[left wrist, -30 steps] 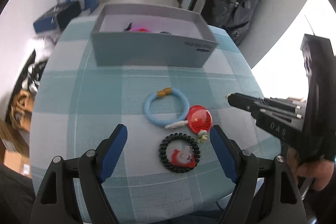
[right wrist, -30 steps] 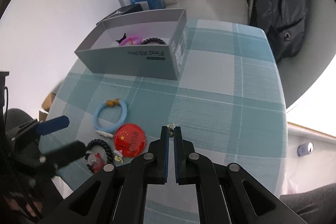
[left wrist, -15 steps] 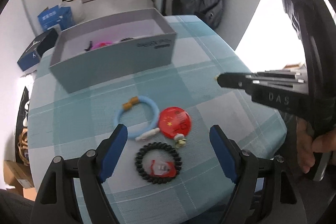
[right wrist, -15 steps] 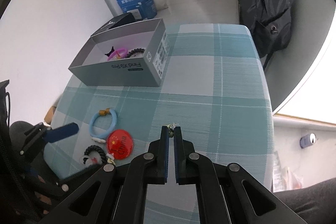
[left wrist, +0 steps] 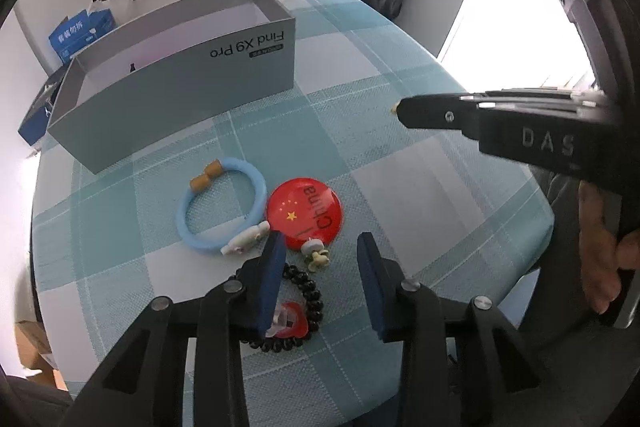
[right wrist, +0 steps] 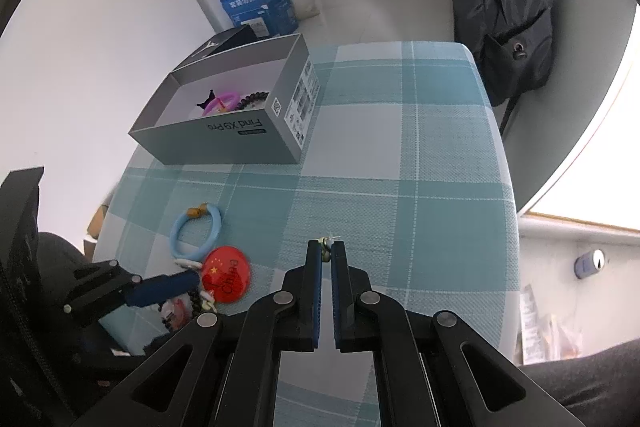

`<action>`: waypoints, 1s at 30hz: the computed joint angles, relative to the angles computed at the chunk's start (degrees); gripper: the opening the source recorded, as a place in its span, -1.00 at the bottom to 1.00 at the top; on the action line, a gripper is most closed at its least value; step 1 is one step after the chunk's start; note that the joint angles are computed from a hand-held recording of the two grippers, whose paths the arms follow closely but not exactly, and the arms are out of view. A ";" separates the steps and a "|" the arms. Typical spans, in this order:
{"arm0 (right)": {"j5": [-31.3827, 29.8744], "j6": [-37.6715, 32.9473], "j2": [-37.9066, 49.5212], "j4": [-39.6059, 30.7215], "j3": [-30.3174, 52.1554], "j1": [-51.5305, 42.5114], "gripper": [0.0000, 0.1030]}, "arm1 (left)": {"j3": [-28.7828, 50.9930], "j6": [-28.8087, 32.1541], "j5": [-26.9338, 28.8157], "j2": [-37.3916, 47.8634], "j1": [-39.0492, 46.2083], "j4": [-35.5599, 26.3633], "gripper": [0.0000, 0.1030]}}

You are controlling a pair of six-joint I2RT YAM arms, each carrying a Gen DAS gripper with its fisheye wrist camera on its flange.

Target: Organize jewelry

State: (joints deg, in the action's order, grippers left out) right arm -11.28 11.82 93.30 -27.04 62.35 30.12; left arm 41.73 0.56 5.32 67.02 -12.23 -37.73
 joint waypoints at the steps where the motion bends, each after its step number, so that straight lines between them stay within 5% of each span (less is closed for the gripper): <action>1: -0.09 0.10 0.04 0.05 0.02 -0.08 -0.93 | 0.02 0.14 -0.73 -0.09 -0.60 -0.02 -0.39; 4: 0.14 0.40 0.20 0.07 0.14 -0.15 -0.93 | -0.03 0.43 -1.74 0.29 -0.65 0.21 -0.40; 10: -0.39 0.66 -0.04 0.38 -0.27 -0.57 -0.93 | -0.28 0.71 -3.21 0.88 -0.68 0.44 -0.82; 21: -1.42 1.08 -0.63 0.87 -0.77 -1.37 -0.93 | 0.12 -0.16 4.29 -0.86 3.96 -1.01 -0.83; 30: -8.70 2.69 -1.71 3.04 -1.20 -3.15 -0.93 | 5.40 -0.69 10.40 -2.67 10.18 -3.61 -0.83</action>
